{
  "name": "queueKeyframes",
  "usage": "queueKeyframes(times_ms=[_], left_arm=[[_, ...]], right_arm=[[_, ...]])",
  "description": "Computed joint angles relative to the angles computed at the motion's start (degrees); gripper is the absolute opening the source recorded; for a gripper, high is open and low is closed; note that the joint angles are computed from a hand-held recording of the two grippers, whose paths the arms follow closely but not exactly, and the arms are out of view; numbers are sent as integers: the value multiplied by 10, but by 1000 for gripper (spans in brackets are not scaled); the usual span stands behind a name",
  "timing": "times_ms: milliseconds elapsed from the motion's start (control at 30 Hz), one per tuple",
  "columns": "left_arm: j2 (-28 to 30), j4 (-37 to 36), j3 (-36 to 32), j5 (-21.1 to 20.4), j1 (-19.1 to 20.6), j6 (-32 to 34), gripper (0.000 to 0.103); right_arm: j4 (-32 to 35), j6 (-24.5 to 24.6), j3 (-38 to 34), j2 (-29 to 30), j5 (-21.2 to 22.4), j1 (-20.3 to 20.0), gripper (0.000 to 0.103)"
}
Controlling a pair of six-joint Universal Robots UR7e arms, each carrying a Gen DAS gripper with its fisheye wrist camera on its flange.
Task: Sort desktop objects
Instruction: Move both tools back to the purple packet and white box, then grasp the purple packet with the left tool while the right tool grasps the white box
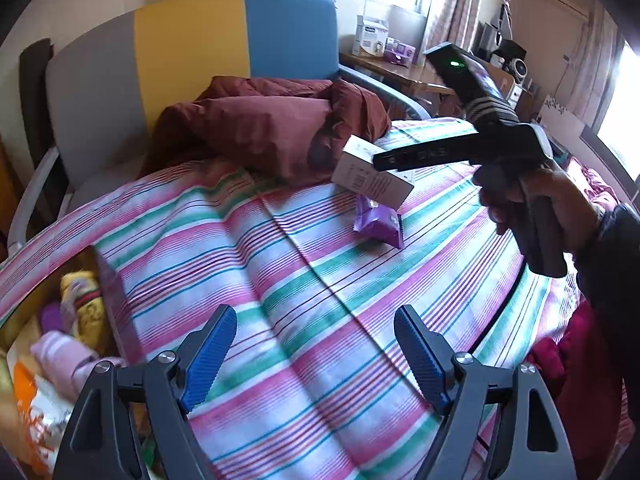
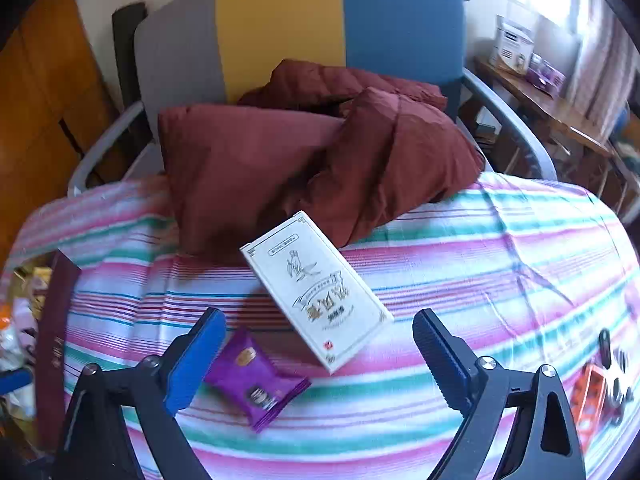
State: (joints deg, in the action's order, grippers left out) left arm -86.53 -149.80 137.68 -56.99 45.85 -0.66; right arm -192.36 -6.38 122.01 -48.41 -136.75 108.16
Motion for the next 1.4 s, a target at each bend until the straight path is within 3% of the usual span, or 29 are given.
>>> queueKeyframes(times_ms=[167,333,400,433,500,633,1000,1400], left_arm=[[59,-32,-23,4,10,22,83],[117,-53,-56,-4,28,38,83],[136,-60,-68,-8,34,45,83],[146,-62,-75,-11,37,48,83],[165,-67,-88,-22,43,54,83],[199,-82,-105,-31,46,74,83],[296,-105,-153,-33,53,135,86],[341,-107,-186,-37,64,179,87]], right_arm=[[-3,-48,-27,23,-17,-16,98],[3,-64,-37,26,16,-36,97],[28,-62,-38,19,39,-44,85],[41,-63,-41,18,40,-44,73],[43,-69,-44,23,31,-41,70],[55,-63,-46,17,35,-39,54],[106,-30,-50,8,23,-37,53],[118,-13,-52,2,35,-50,52]])
